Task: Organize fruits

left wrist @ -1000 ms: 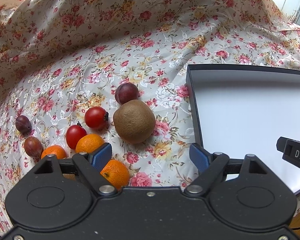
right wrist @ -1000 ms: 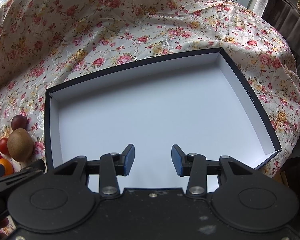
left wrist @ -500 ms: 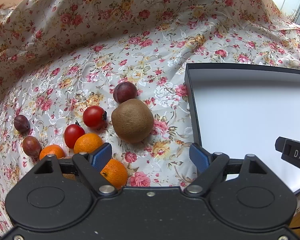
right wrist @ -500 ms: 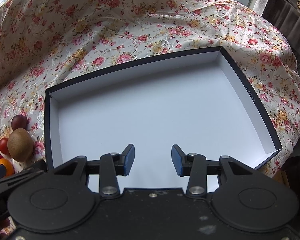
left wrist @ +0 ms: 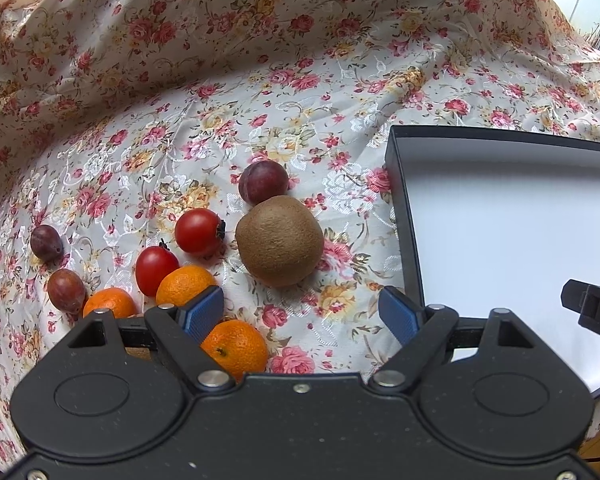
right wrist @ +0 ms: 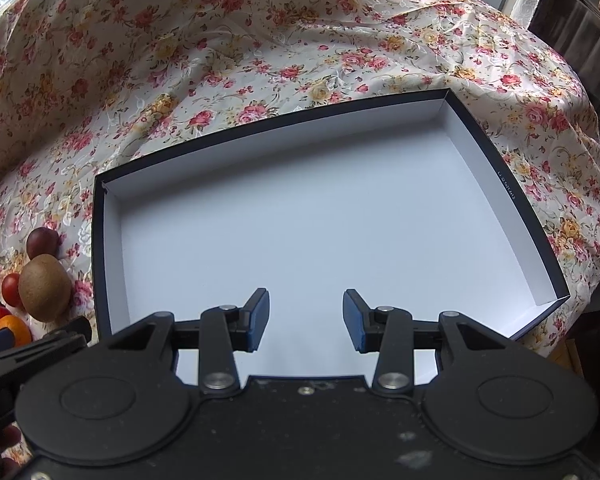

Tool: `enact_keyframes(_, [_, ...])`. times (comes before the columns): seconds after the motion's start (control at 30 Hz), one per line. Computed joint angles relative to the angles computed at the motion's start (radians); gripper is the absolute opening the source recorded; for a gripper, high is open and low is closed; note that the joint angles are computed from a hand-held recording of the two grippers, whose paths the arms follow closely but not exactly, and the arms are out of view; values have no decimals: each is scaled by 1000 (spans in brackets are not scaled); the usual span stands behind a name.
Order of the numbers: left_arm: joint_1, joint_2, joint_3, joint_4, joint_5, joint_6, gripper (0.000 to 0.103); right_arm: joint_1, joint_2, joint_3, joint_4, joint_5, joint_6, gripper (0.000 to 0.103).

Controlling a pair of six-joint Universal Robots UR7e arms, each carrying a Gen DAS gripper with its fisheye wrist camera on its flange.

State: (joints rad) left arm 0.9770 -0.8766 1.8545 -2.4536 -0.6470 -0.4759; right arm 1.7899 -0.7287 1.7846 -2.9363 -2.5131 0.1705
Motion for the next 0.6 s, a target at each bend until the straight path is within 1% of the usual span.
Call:
enact_keyframes(0.2, [-6, 0, 7, -31, -6, 22, 85, -1, -4, 2, 3, -1, 8, 43])
enact_keyframes(0.4, [-3, -4, 5, -35, -30, 28, 85, -4, -5, 1, 7, 0, 14, 43])
enact_keyframes(0.6, [-10, -9, 7, -38, -36, 33, 85, -4, -5, 1, 7, -2, 11, 43])
